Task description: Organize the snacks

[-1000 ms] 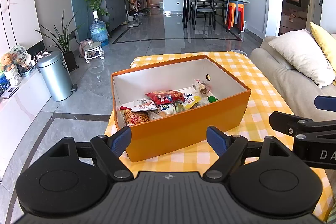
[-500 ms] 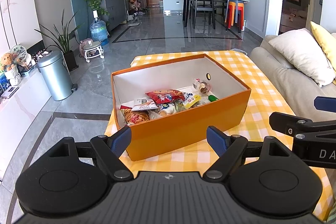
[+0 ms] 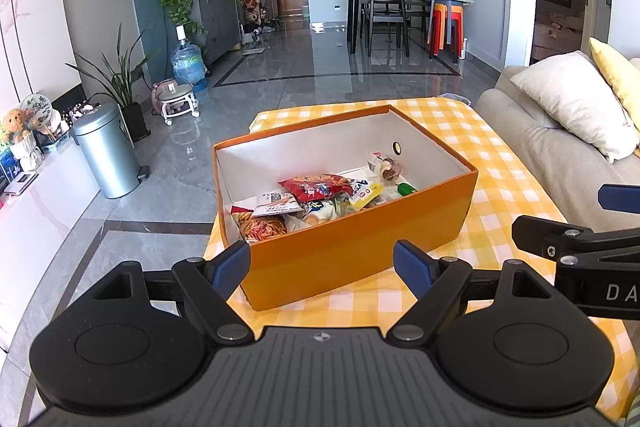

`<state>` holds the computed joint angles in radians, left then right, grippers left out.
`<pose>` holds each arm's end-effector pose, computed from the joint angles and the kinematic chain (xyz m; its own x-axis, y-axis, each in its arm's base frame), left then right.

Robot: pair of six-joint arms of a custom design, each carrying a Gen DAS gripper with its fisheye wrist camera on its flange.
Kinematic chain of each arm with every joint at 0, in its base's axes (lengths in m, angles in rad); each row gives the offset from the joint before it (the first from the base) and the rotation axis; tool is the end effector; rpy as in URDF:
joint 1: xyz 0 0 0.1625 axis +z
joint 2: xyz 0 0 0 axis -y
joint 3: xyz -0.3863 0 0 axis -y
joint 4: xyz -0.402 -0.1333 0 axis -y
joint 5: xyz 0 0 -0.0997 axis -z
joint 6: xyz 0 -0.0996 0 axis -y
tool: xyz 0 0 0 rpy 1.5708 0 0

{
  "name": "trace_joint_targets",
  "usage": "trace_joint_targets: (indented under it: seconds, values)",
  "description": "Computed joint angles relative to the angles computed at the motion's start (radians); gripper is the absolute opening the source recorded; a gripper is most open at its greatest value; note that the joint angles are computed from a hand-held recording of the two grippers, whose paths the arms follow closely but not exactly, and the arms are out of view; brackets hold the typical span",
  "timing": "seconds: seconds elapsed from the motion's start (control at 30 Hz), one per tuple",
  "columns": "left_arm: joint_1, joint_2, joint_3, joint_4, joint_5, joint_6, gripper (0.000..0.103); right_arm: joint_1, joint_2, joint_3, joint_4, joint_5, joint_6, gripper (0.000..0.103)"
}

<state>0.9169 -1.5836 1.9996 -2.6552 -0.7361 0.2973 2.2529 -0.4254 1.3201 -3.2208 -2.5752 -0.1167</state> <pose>-0.1291 -0.5089 0.3956 -0.6368 0.2244 -0.7376 0.6944 0.5827 -0.4222 0.4875 -0.5221 0.0378 -0.7225 0.0442 0.6900 -0.5468 0.5742 -0.6093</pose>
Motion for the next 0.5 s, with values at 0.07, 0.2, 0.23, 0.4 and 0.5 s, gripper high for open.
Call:
trace_joint_targets:
  seconds: [0.07,0.2,0.23,0.4,0.5]
  values:
    - [0.0,0.0,-0.001,0.0,0.0,0.005,0.095,0.0,0.001,-0.001,0.001,-0.001,0.002,0.095]
    - [0.0,0.0,-0.001,0.002,-0.002,0.001,0.095,0.0,0.0,0.001,0.006,-0.003,0.01,0.095]
    - [0.0,-0.002,-0.003,0.008,-0.003,-0.001,0.095,0.0,0.0,0.002,0.008,-0.004,0.013,0.095]
    - [0.0,-0.004,-0.003,0.01,-0.006,-0.002,0.095,-0.002,-0.005,0.007,0.025,-0.003,0.037,0.096]
    - [0.0,-0.006,-0.003,0.007,-0.008,0.007,0.095,-0.002,-0.009,0.01,0.037,-0.003,0.052,0.096]
